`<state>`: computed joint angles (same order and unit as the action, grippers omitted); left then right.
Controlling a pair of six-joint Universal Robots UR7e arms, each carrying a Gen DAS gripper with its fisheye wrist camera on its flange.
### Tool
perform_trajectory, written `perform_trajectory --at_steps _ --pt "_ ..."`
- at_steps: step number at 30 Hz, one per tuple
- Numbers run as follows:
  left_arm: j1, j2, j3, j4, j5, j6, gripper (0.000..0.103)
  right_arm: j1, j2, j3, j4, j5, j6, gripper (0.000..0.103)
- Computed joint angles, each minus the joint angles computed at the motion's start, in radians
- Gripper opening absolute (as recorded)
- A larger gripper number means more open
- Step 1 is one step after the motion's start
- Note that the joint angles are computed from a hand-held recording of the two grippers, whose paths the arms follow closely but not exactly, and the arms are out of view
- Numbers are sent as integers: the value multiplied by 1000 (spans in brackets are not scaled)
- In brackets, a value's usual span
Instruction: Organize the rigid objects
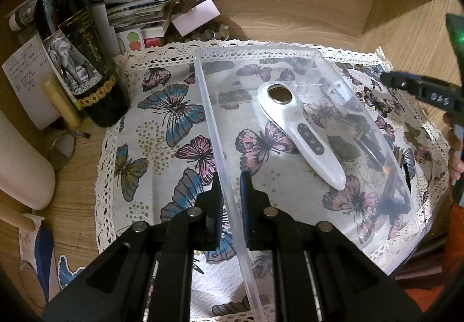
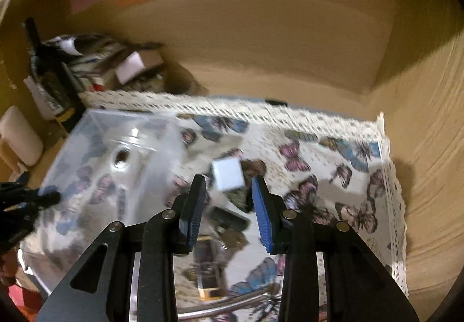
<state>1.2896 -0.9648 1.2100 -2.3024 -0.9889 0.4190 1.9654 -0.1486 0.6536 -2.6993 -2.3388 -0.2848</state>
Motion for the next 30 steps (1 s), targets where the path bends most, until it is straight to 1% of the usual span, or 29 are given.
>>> perform_trajectory --at_steps 2,4,5,6,7,12,15,18,19,20,27,30 --pt "0 3 -5 6 3 -6 11 -15 -1 -3 34 0 21 30" --pt "-1 4 -7 10 6 -14 11 -29 15 -35 88 1 40 32" --pt "-2 3 -6 10 8 -14 11 -35 22 -49 110 3 47 34" --pt "-3 3 -4 9 11 -14 11 -44 39 -83 152 7 57 41" --pt "-4 2 -3 9 13 -16 11 -50 50 -103 175 11 58 45" --pt "-7 2 -2 11 25 -21 11 -68 128 -249 293 17 59 45" --pt "-7 3 -4 17 24 -24 11 -78 149 -293 327 30 73 45" --pt "-7 3 -5 18 26 -22 11 -81 146 -284 316 38 70 29" --pt "-8 3 -4 15 28 -20 11 -82 142 -274 300 44 60 17" --pt "-8 3 -3 14 28 -19 11 -81 135 -263 293 48 57 13" --pt "-6 1 2 5 26 -13 11 -58 73 -126 125 38 -17 10" --pt "-7 -1 4 2 26 -8 11 -36 37 -35 23 26 -60 9"
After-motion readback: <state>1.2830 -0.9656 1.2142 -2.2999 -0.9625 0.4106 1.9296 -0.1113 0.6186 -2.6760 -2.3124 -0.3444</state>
